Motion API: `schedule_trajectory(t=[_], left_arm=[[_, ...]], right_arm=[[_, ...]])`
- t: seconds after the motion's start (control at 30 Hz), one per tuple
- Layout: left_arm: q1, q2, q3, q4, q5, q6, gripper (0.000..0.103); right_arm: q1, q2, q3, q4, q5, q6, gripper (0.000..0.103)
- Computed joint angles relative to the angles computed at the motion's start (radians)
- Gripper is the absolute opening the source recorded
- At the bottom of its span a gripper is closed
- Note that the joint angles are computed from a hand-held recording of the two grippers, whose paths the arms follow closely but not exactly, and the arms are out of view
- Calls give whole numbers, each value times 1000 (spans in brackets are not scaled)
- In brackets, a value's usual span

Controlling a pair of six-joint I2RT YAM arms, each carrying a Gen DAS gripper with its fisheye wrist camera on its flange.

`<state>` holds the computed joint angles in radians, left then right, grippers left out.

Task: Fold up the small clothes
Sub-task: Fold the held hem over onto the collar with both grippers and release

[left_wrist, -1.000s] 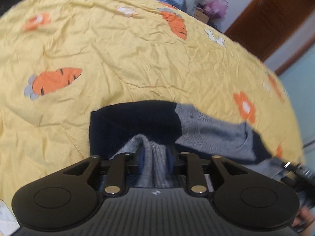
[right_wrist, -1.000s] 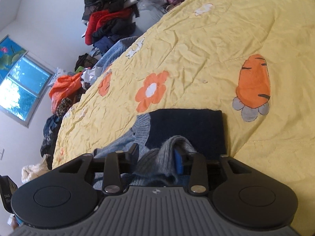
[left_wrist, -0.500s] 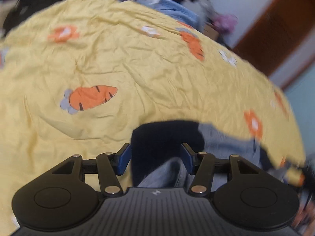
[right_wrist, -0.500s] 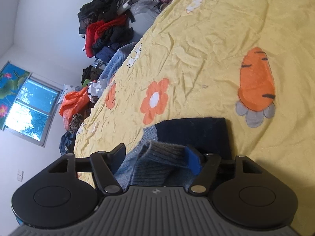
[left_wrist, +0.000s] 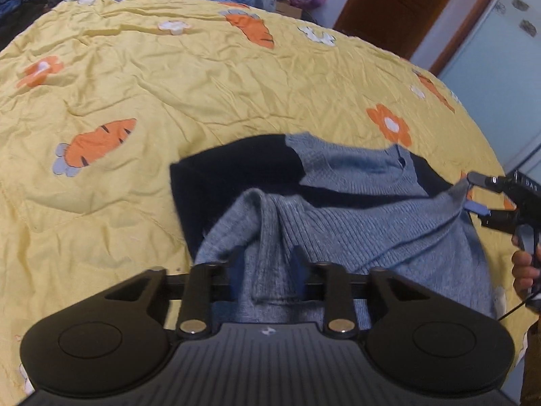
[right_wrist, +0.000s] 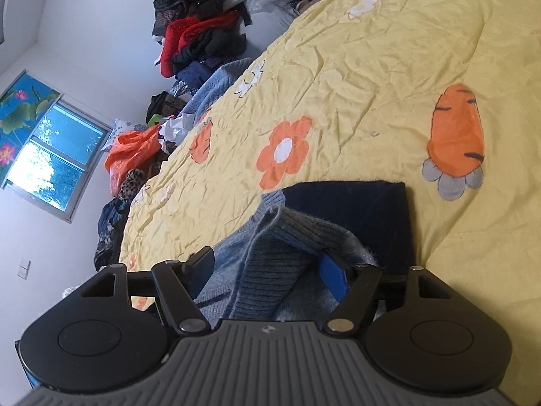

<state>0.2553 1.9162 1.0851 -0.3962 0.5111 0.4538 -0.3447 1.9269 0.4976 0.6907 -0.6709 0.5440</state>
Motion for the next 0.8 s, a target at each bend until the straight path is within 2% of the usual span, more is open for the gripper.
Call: schedule_trajectory(t=[0.13,0.27,0.3,0.33,0.4,0.47,0.57,0.63,0.73,0.77,0.8], left_arm=[[-27,-21,-51,58,-37,18,8],[-34,-51,-79,86,-37,3,5],[-29,-61,-77,75,-13,5,5],[-22,-69,-69,58,17,4,5],[-12,-70,-33,26,60,-19,5],[-10,-54,13,17,82,-82,5],[-17,-11,79,65,73,-219,4],[-26,23,115,112,44,-315,4],[-47,77,150,200,-9,-441,4],[-59,93,158,227,-44,-465,4],[-73,101,154,261,-97,-477,4]], right_arm=[[0,-6,2,-5,16,3,72],[31,-13,2,-7,64,5,70],[45,-19,-3,-6,102,3,59],[54,-24,1,-26,131,-12,36],[58,-23,7,-44,143,-29,16],[55,-28,-2,-24,150,-31,14],[64,-43,-10,12,178,-38,13],[67,-45,1,21,186,-47,13],[92,-45,37,2,270,-95,14],[100,-37,54,-6,310,-105,16],[107,-31,73,-26,356,-115,23]])
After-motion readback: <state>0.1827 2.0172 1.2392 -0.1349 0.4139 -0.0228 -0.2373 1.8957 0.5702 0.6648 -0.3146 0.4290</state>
